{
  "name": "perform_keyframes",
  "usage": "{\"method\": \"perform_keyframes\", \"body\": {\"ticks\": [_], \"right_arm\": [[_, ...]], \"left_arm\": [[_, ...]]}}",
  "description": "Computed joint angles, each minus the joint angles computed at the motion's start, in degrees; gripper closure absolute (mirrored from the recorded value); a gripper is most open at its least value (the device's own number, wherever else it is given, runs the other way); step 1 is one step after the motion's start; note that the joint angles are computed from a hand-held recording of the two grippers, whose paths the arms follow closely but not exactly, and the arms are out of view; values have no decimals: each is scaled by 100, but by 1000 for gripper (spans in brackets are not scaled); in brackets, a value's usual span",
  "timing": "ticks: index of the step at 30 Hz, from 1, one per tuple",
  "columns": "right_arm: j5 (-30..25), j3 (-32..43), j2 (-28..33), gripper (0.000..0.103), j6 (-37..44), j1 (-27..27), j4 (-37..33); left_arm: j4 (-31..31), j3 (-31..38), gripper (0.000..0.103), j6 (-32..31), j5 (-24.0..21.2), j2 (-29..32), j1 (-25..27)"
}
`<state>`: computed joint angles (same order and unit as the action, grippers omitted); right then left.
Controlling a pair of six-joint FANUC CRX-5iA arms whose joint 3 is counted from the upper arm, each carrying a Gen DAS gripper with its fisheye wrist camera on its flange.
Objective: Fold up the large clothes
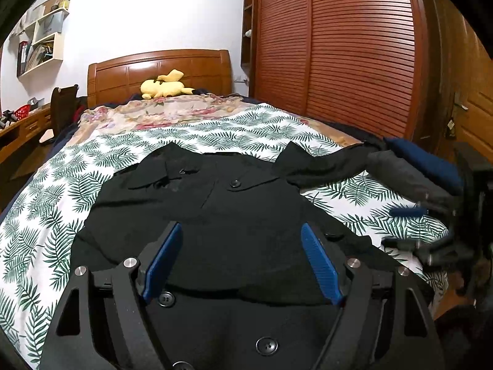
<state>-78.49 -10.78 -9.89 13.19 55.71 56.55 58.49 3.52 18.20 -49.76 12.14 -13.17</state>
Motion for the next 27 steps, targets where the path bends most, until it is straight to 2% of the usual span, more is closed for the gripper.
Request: {"method": "perform_keyframes", "body": {"ticks": [4,11,17,27], "right_arm": [[-57,24,-84,37,220,-309,64],[250,203,89,37,609,-1304,-260],[72,705,577,37,1082,-2075,-699],[-249,1546,1403,37,1716,-3118,-1369]], "left_arm": [[98,-83,23,-137,24,-62,32],[57,-67,23,-108,3,-61,90],[92,-2,23,-48,-198,-35,208],[-28,-40,23,-113,-199,-71,317]]}}
